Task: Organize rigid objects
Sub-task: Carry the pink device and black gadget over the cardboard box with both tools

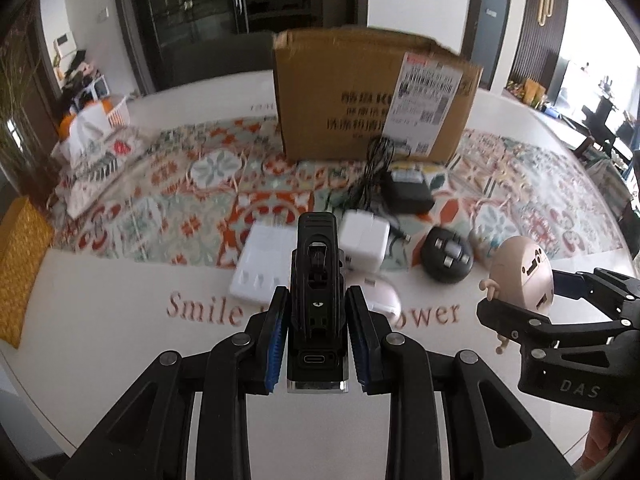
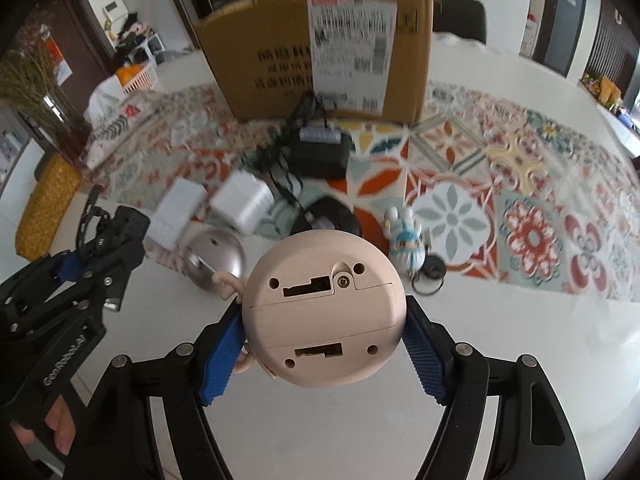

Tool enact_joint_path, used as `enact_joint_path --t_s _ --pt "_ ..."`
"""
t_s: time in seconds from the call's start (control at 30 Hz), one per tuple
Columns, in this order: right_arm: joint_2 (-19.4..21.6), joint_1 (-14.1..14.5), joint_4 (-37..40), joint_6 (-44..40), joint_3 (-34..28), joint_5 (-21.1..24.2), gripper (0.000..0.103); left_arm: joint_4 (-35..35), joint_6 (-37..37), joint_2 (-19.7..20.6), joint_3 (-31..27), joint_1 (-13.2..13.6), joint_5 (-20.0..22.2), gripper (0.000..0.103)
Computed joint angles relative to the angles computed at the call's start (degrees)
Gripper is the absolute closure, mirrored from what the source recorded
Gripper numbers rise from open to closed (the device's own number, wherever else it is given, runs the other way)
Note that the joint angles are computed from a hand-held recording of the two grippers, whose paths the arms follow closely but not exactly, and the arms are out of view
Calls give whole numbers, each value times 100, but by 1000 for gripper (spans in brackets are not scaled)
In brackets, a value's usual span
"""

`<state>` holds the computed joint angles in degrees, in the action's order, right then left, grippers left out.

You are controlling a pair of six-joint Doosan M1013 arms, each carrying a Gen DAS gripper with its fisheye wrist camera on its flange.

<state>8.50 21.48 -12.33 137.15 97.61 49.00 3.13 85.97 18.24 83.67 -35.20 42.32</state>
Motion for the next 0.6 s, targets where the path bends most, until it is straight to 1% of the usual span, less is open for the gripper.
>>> enact_joint_path --t_s 0.13,0.27,0.4,0.6 --pt "-84 64 -303 244 -137 5 28 -240 421 -92 -67 55 -282 74" --pt "-136 141 -692 511 -277 17 28 -409 645 -125 -200 107 -363 74" --pt "-162 194 -1092 775 -453 30 28 -619 802 -103 -401 164 -368 74" --pt "-154 155 -1502 1034 -673 -7 28 -866 986 9 -776 230 -309 74"
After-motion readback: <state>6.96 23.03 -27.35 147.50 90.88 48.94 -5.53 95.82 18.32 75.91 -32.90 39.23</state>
